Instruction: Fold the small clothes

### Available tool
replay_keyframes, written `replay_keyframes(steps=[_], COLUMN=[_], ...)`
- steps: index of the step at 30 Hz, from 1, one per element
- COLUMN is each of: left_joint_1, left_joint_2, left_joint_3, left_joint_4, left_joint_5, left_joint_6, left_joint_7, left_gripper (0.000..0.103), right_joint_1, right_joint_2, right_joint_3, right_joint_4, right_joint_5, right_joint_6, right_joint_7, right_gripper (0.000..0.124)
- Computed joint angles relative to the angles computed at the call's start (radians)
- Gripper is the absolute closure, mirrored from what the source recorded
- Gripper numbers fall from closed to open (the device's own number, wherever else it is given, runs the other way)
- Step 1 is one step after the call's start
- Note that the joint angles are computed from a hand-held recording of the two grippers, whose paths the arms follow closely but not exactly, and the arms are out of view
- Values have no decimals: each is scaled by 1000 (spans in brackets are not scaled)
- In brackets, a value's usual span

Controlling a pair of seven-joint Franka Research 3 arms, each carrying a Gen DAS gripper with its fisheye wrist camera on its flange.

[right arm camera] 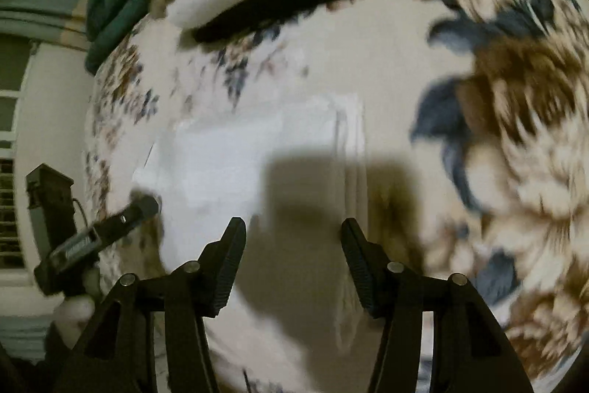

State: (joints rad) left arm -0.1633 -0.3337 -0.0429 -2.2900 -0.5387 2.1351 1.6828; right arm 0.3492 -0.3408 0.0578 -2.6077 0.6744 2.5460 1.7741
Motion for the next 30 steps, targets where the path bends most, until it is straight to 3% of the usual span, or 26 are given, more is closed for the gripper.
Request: replay_keyframes(steps=[4, 6, 9, 11, 14, 18, 20, 23, 27, 30], left_joint_1=[0, 17, 43, 59, 74, 60, 41, 12, 3, 20], left_joint_2=[189, 257, 259, 217, 116, 5, -22, 24, 159, 251], left_joint_3=[-37, -51, -62, -56, -36, -20, -11, -19, -43, -55], left_joint_4=[161, 247, 282, 258, 158, 15, -42, -43, 78, 187], left_joint_5=[0, 5, 9, 14, 33, 50, 47, 37, 54, 66], left_joint_6=[127, 167, 184, 171, 135, 106, 70, 97, 176, 181], left_joint_7=[-16, -21, -4, 3, -13, -78, -96, -118, -125, -115], left_gripper=[55, 55, 55, 55, 55, 55, 55, 55, 55, 55], right_joint_1=[-82, -94, -94, -91, -35, -26, -19, -38, -106, -122], right_joint_2=[130, 155, 106, 56, -43, -37, -2, 57, 172, 189], right_joint_3=[34, 12, -7, -13, -58, 13, 28, 39, 57, 38], right_joint_4=[96, 128, 118, 90, 34, 32, 39, 53, 133, 176], right_joint_5=[-145, -153, -149, -147, -54, -141, -148, -161, -329, -396], right_joint_6=[126, 159, 162, 134, 30, -106, -111, -32, 126, 118], right_joint_7=[198, 219, 200, 193, 74, 77, 89, 154, 339, 403], right_gripper=[73, 73, 73, 73, 73, 73, 73, 73, 73, 73])
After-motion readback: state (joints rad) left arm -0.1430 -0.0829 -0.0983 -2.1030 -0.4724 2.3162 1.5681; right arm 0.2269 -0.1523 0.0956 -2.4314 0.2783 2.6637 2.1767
